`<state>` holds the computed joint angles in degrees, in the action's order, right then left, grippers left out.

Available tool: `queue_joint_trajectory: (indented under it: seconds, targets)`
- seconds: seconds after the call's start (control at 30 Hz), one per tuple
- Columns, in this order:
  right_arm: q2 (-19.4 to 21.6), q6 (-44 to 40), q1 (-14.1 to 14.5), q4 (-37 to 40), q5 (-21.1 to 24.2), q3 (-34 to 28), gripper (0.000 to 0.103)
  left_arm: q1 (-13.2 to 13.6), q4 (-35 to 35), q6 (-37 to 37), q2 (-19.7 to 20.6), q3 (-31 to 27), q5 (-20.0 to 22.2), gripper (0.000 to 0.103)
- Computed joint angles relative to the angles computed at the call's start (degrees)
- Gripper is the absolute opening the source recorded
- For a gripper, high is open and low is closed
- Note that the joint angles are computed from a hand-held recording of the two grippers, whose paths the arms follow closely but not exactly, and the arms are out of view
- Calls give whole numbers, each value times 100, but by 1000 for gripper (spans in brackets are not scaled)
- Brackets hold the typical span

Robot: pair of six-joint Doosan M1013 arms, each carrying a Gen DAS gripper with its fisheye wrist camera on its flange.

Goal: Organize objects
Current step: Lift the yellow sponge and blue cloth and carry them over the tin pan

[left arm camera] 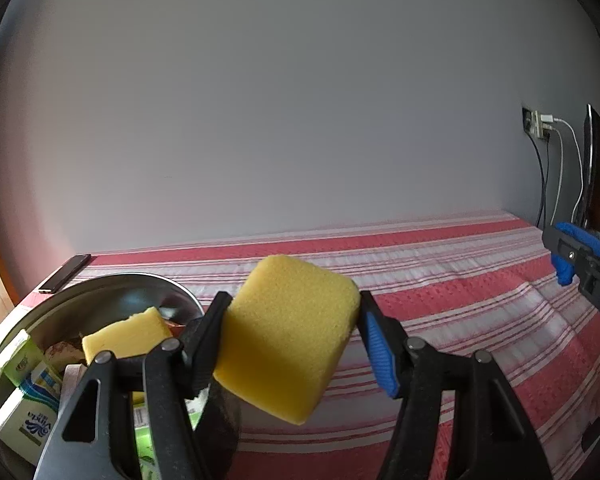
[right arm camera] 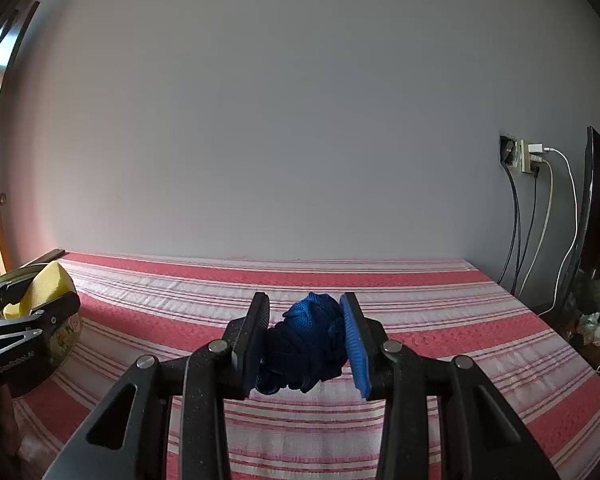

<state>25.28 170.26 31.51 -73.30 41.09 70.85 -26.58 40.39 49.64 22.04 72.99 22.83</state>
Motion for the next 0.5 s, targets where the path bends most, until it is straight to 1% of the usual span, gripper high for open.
queue_joint_trajectory:
  seconds: [0.1,0.33,0.5]
  targets:
    - [20,-20,26,3,-23,-24,39,12,193,-268,-55,95,-98,63]
    - [14,-6,88,-6,-131,-8,39,42,351,-499,-104,186,-196,63]
    - [24,-45,155,17,-217,-24,39,30,733,-912,-152,279,-249,63]
